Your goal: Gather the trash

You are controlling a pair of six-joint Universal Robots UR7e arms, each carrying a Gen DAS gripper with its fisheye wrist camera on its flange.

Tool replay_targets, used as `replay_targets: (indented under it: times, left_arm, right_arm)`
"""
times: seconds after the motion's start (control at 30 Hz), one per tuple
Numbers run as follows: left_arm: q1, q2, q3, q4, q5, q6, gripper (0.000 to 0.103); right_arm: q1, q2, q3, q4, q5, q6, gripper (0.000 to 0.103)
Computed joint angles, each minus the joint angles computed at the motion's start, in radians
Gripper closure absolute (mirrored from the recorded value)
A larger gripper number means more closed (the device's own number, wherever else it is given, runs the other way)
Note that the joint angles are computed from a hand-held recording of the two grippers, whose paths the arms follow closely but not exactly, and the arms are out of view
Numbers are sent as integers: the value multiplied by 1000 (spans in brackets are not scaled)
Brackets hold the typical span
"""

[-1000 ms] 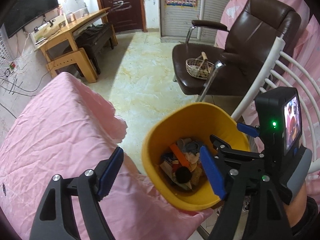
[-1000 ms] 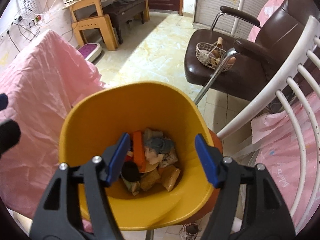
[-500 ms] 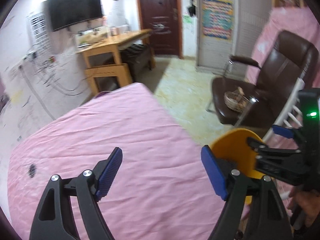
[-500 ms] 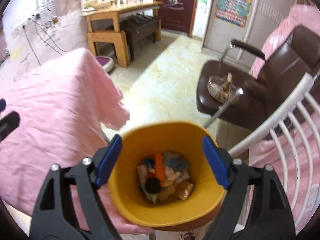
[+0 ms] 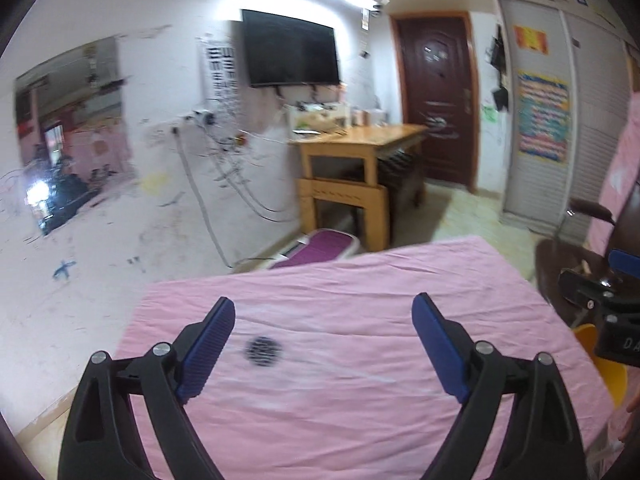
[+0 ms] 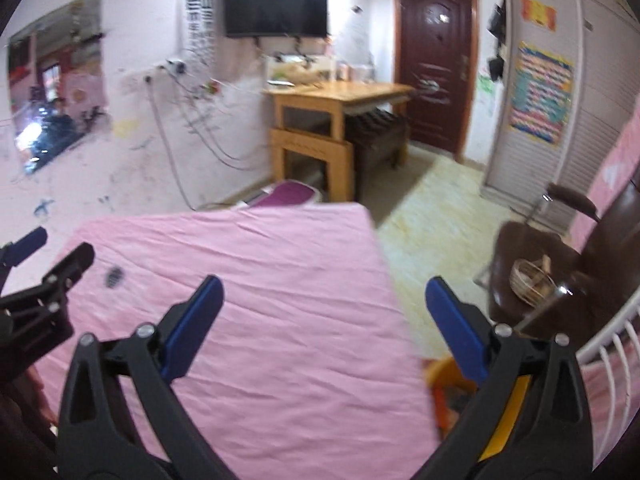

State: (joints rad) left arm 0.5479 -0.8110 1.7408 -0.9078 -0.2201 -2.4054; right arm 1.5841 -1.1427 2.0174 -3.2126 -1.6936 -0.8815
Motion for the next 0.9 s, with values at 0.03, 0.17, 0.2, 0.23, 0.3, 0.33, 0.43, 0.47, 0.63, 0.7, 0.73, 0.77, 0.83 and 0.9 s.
replay_targets:
  times: [0.03,0.17,0.2,0.23,0.3,0.33,0.43,0.47,0.63,0.7,0.73,0.77,0.83,0.9]
  left_arm:
    - [-4,-6,-3,86,-12,-83,16]
    - [-19,-48,22,241,-69,-261,15]
    - [-24,-49,20,289,-88,-315,14]
    - [-31,-48,18,344,-108,-378,14]
    - [-37,-34,6,439,-140,-482,9]
    - [-41,-21,-3,491,-162,-537,7]
    - [-49,25,-36,637,-241,-677,6]
    - [-53,19,-30,638,-241,-679,6]
    - [-72,-40,28,586,-203,-664,6]
    - [-77,-59,48,575,-175,-660,6]
    - [-80,-60,57,567,-168,-659,6]
    - [-82,-61,60,578,-164,-669,6]
    - [-80,-58,61,591,-165,-683,6]
    - [-76,-66,67,587,-161,-685,6]
  right_arm:
    - [13,4,11,-11,7,1,6]
    - [53,26,38,-46,19,-2,6]
    - [63,34,45,-58,19,-4,6]
    - [70,38,49,-64,17,-4,6]
    - [84,47,57,-68,9,-2,6]
    - [91,51,60,-72,5,-1,6]
    - [107,62,72,-87,-9,-4,6]
    - [109,66,72,-90,-11,-7,6]
    - [121,78,82,-111,-8,-10,6]
    - [121,79,92,-129,4,-10,6]
    - [118,76,97,-136,14,-10,6]
    - [116,75,100,-141,24,-8,6]
    - [114,76,105,-157,42,-4,6]
    - [112,77,106,-163,58,0,6]
